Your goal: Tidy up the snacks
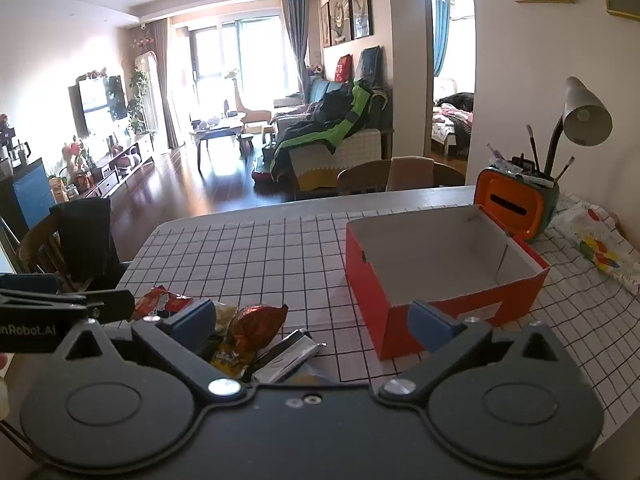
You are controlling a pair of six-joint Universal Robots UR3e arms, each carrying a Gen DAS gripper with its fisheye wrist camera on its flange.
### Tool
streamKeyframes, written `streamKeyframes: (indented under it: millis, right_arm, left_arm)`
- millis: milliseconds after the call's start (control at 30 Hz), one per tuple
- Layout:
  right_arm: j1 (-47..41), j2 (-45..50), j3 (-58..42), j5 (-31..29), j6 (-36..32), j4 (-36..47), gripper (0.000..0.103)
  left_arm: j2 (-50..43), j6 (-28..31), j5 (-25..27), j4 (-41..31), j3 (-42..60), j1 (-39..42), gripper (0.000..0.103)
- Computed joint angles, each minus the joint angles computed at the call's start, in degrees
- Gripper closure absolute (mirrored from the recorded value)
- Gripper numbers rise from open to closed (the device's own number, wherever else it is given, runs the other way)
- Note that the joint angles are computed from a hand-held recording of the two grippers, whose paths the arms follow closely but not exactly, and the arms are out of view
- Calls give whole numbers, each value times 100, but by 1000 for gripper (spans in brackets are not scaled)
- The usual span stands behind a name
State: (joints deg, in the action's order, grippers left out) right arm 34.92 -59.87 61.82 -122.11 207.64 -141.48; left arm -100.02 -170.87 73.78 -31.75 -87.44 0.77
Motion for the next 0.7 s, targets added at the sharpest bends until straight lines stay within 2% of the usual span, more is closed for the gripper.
streamKeyframes:
  millis: [700]
  right_arm:
    - [-18,144,-291,-48,60,274,1]
  left_arm:
    - [-46,-6,-59,35,-3,15,0]
